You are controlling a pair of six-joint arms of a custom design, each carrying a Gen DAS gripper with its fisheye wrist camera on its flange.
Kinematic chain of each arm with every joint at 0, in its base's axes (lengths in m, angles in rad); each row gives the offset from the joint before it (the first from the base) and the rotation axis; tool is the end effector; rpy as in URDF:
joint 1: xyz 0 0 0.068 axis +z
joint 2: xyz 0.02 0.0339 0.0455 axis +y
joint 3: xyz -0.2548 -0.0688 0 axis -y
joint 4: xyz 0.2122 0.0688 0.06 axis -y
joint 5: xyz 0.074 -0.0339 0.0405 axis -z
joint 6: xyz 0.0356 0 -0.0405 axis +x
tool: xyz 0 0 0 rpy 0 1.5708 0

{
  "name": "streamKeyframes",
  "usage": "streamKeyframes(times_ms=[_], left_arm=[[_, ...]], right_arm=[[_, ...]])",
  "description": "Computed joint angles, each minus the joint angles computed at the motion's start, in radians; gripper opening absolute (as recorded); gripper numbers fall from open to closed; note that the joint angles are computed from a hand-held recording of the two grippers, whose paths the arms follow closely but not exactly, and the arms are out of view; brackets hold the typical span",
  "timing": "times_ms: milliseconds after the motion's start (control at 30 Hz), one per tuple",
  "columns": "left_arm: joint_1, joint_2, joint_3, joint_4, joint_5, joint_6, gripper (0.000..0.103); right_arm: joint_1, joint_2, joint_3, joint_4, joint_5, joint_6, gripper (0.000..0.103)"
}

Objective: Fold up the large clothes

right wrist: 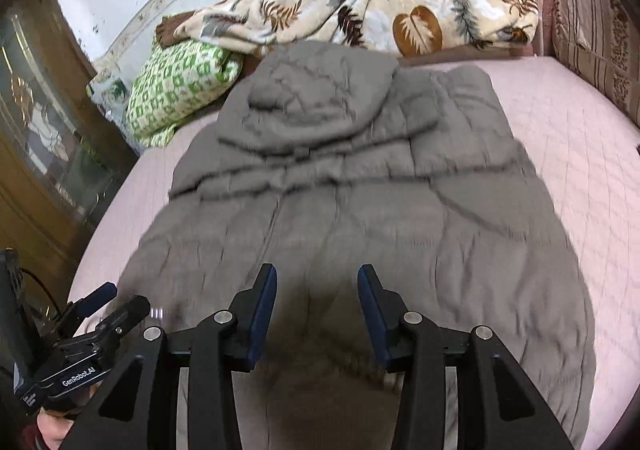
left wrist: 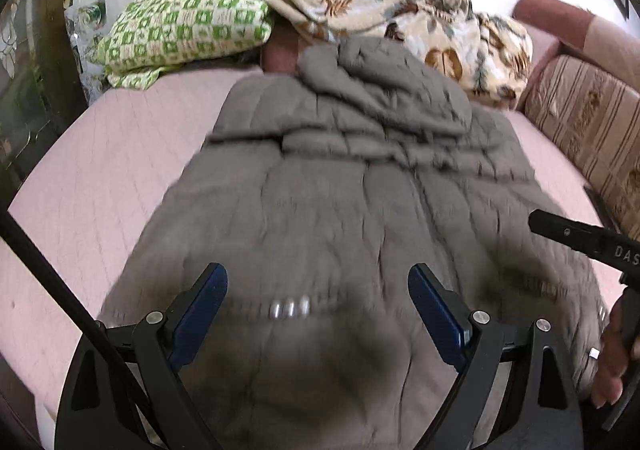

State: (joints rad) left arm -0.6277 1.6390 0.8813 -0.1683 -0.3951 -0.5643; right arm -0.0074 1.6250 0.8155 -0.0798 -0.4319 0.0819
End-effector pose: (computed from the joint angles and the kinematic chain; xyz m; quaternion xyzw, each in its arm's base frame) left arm 0.2484 -0.1633 0.1801 -0.0327 0.9315 -0.0203 0.3616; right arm 0.2907 0.0128 0.1731 -0.0304 0.9229 0.2140 0.3187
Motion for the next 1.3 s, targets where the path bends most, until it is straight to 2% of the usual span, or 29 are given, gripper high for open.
streamKeyframes(times_ms=[133, 267, 367, 467, 733, 933, 1200, 1300], left_arm=[[-0.023, -0.036, -0.078, -0.013, -0.017, -0.052, 0.091], [-0.008, -0.046, -0.150, 0.001, 0.035, -0.110, 0.091], [-0.009, -0.038, -0.170, 0.016, 0.038, -0.114, 0.091], [-0.025, -0.019, -0.160, 0.008, 0.014, -0.111, 0.091], [-0.030, -0.001, -0.156, 0.013, -0.004, -0.078, 0.091], [-0.045, -0.016, -0.173, 0.021, -0.017, -0.070, 0.091], [-0.049, -0.095, -0.225, 0.035, -0.025, -0.116, 0.091], [-0.046, -0.087, -0.230, 0.036, -0.019, -0.119, 0.091]], right_arm=[[0.020, -0.056, -0.120, 0.012, 0.035, -0.037, 0.046], [0.037, -0.088, -0.200, 0.028, 0.060, -0.048, 0.046], [0.081, -0.121, -0.256, 0.076, 0.131, -0.055, 0.047], [0.111, -0.124, -0.284, 0.123, 0.176, -0.059, 0.050], [0.143, -0.115, -0.328, 0.209, 0.215, -0.038, 0.054], [0.153, -0.122, -0.339, 0.221, 0.233, -0.031, 0.054], [0.156, -0.239, -0.408, 0.227, 0.233, -0.007, 0.054], [0.178, -0.239, -0.414, 0.216, 0.249, -0.020, 0.054]])
